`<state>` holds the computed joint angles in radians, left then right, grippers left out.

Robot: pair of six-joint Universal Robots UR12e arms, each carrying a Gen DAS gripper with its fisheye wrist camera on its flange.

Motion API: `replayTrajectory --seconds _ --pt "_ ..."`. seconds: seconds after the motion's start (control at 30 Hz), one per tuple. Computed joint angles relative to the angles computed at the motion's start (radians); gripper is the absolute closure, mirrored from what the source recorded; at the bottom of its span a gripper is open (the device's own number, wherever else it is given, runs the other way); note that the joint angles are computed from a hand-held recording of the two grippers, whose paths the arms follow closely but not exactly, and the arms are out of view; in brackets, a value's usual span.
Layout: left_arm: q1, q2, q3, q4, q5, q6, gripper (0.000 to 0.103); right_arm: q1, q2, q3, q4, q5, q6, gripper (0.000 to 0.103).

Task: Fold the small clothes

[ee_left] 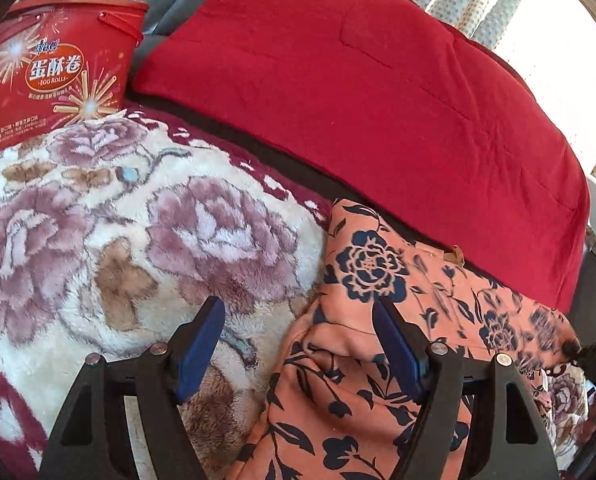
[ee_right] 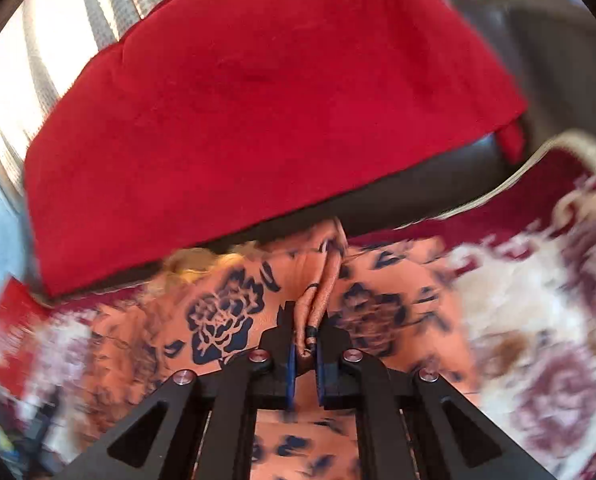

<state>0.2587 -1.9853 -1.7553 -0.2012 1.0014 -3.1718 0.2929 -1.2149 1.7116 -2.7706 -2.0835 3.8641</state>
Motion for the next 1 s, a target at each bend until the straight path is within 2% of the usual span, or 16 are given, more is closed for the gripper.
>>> replayTrajectory --seconds 0.07,0.13,0.23,0.37,0.4,0.43,0.47,0.5,0.57,0.6,0.67,0.73,0.77,0.83,0.9,1.0 --pt "-0.007 -0.002 0.002 0.003 0.012 0.014 0.026 -0.028 -0.005 0.043 -0.014 0.090 0.038 0.092" --pt "-0.014 -0.002 0.010 -0.035 0.014 0.047 0.026 -0.067 -0.008 0.084 -0.013 0.230 0.143 0.090" --pt "-0.022 0.005 0.025 -0.084 0.029 0.081 0.026 -0.062 -0.024 0.122 -0.115 0.202 0.128 0.086" --pt "-0.037 0.001 0.067 -0.110 0.028 0.115 0.026 -0.052 -0.045 0.115 -0.163 0.128 0.086 0.084" --pt "-0.048 -0.006 0.083 -0.118 0.047 0.134 0.026 -0.067 -0.047 0.113 -0.176 0.163 0.086 0.069" --pt "-0.055 -0.012 0.096 -0.131 0.061 0.144 0.026 -0.079 -0.048 0.111 -0.171 0.196 0.087 0.032" --pt "-0.062 -0.021 0.115 -0.161 0.065 0.157 0.026 -0.092 -0.040 0.101 -0.162 0.230 0.076 0.018" --pt "-0.065 -0.025 0.124 -0.182 0.062 0.163 0.026 -0.092 -0.029 0.086 -0.149 0.234 0.064 0.015" --pt "-0.070 -0.030 0.136 -0.224 0.066 0.173 0.026 -0.098 -0.002 0.051 -0.082 0.271 0.032 0.018" --pt "-0.070 -0.031 0.135 -0.226 0.068 0.173 0.026 -0.100 0.007 0.040 -0.054 0.284 0.033 0.025" --pt "-0.070 -0.029 0.125 -0.214 0.076 0.175 0.026 -0.104 0.025 0.012 0.027 0.275 0.029 0.045" --pt "-0.069 -0.027 0.121 -0.219 0.084 0.180 0.026 -0.108 0.040 -0.004 0.070 0.292 0.006 0.084" --pt "-0.068 -0.025 0.119 -0.226 0.089 0.184 0.026 -0.107 0.039 -0.007 0.075 0.297 -0.022 0.091" --pt "-0.062 -0.019 0.115 -0.219 0.092 0.184 0.026 -0.072 0.038 -0.027 0.090 0.202 -0.089 0.095" --pt "-0.053 -0.013 0.109 -0.185 0.087 0.163 0.026 -0.036 0.024 -0.021 0.038 0.090 -0.133 0.095" --pt "-0.046 -0.014 0.110 -0.136 0.069 0.112 0.026 -0.037 0.013 -0.007 0.067 0.044 -0.092 0.094"
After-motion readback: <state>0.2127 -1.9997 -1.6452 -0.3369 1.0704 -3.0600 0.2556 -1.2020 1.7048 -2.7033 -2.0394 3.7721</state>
